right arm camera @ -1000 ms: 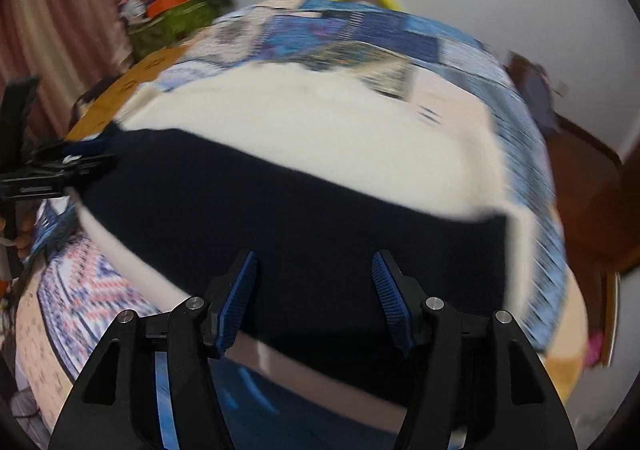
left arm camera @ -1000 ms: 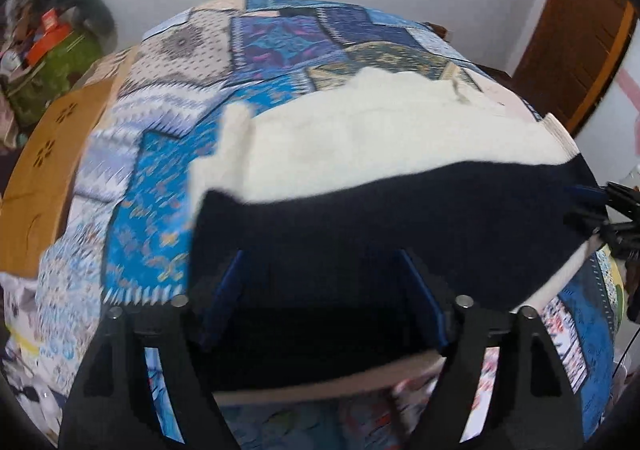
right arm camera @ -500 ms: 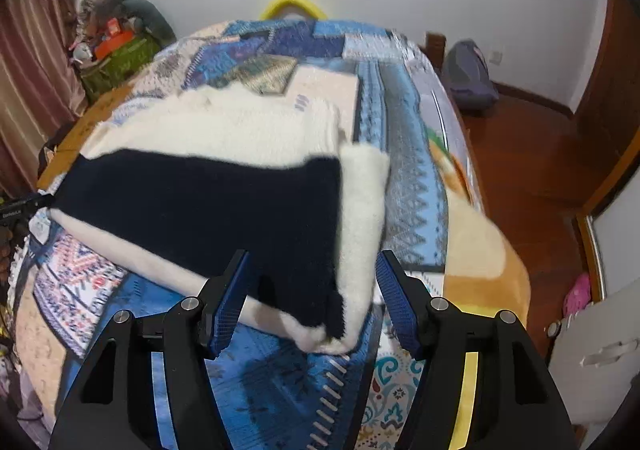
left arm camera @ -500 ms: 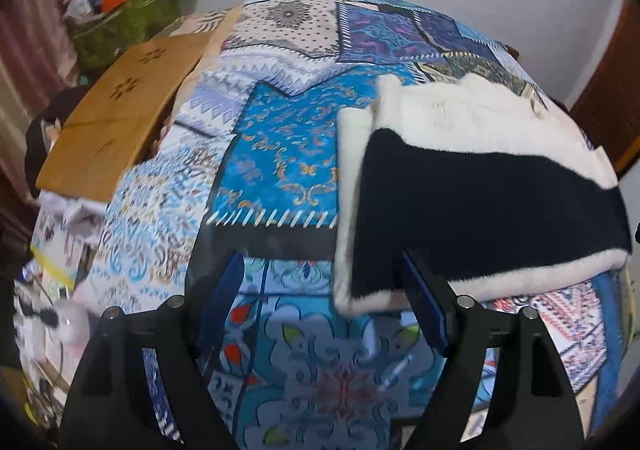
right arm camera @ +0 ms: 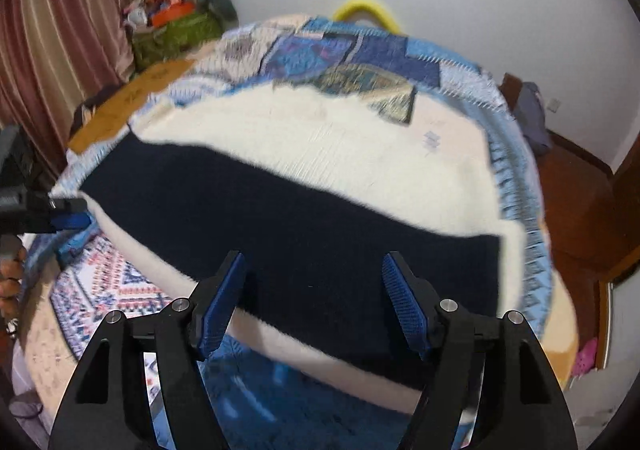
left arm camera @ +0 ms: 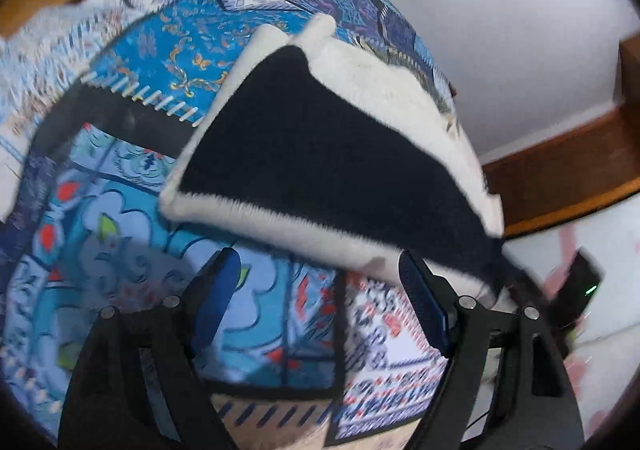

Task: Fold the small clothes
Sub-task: 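Grasp the folded sweater edge with the left gripper and fold it over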

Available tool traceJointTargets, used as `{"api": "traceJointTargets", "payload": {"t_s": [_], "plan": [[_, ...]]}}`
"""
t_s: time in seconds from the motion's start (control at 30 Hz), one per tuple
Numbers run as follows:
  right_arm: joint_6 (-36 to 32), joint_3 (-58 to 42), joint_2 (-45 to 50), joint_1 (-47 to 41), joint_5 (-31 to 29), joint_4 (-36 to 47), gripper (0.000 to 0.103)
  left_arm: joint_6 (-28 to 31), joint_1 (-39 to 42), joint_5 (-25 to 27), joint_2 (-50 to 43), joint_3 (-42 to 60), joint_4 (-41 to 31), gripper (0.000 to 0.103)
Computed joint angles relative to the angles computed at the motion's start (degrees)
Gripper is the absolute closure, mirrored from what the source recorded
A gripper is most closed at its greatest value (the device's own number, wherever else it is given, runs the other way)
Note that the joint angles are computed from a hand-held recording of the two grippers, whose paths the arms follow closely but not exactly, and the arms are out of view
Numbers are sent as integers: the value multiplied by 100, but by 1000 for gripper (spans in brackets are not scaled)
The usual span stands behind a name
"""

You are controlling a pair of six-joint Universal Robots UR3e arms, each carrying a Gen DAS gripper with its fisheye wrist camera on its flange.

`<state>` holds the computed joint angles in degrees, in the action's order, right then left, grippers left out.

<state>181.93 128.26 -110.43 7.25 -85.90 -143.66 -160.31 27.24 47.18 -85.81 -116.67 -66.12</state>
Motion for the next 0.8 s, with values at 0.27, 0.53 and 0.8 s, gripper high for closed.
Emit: {"api": "traceJointTargets", "payload": {"t_s": [0.27, 0.53, 0.8], "plan": [[110, 240, 361, -141, 420, -357, 32, -1080, -193, -433, -1357, 435, 1326, 28], [-137, 377, -454, -559, 726, 286, 35, -1587, -304, -166, -1708, 988, 1878, 78], [-793, 636, -2434, -1914, 1113, 1846, 35, -1384, 20, 237, -292, 1164, 1739, 79]]}}
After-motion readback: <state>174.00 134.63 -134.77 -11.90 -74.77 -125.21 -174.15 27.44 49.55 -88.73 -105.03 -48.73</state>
